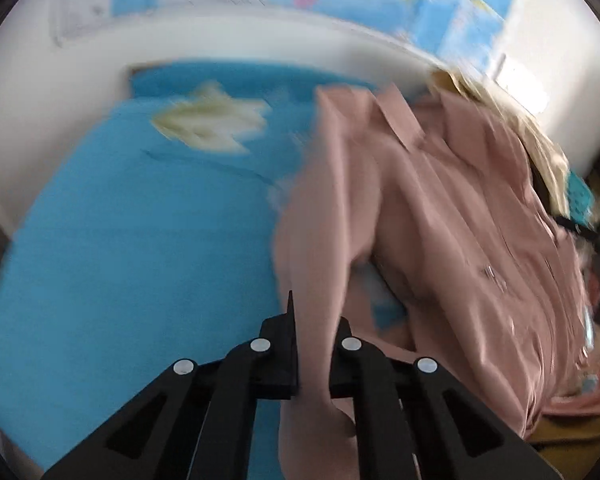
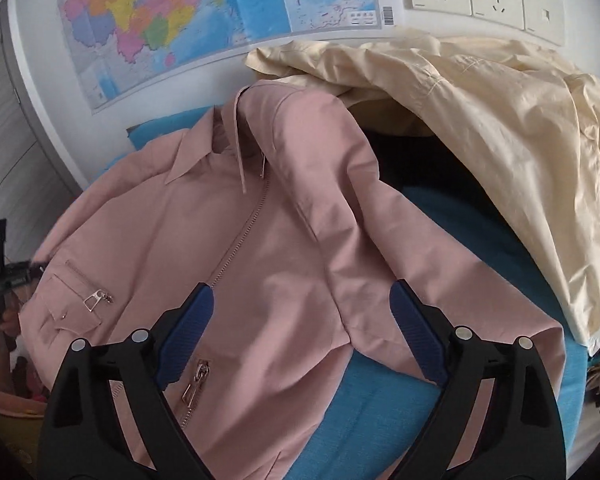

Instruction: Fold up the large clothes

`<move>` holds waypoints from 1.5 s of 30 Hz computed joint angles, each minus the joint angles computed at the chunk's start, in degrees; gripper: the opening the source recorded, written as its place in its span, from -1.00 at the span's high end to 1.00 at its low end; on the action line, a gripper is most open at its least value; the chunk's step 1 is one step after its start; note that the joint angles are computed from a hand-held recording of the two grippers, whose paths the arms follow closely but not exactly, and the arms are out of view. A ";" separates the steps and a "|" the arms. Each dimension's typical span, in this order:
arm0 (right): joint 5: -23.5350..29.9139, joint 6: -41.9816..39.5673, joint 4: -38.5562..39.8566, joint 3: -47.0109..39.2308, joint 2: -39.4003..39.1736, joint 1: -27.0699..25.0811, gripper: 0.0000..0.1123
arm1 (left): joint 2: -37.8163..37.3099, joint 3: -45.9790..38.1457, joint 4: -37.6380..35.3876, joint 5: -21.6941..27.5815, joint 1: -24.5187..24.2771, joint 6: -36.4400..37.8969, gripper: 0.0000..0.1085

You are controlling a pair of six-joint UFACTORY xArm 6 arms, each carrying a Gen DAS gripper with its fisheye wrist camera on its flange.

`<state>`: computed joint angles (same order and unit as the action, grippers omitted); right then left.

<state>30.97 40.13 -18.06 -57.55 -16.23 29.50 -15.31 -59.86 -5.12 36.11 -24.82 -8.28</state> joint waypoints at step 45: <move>-8.44 1.16 10.96 20.47 -15.23 4.92 -0.60 | -2.79 -1.31 39.50 19.38 -0.13 -31.83 -0.38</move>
<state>22.54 41.29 -7.10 -37.07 -31.46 34.43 -18.10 -61.18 34.38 55.48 -24.96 -40.11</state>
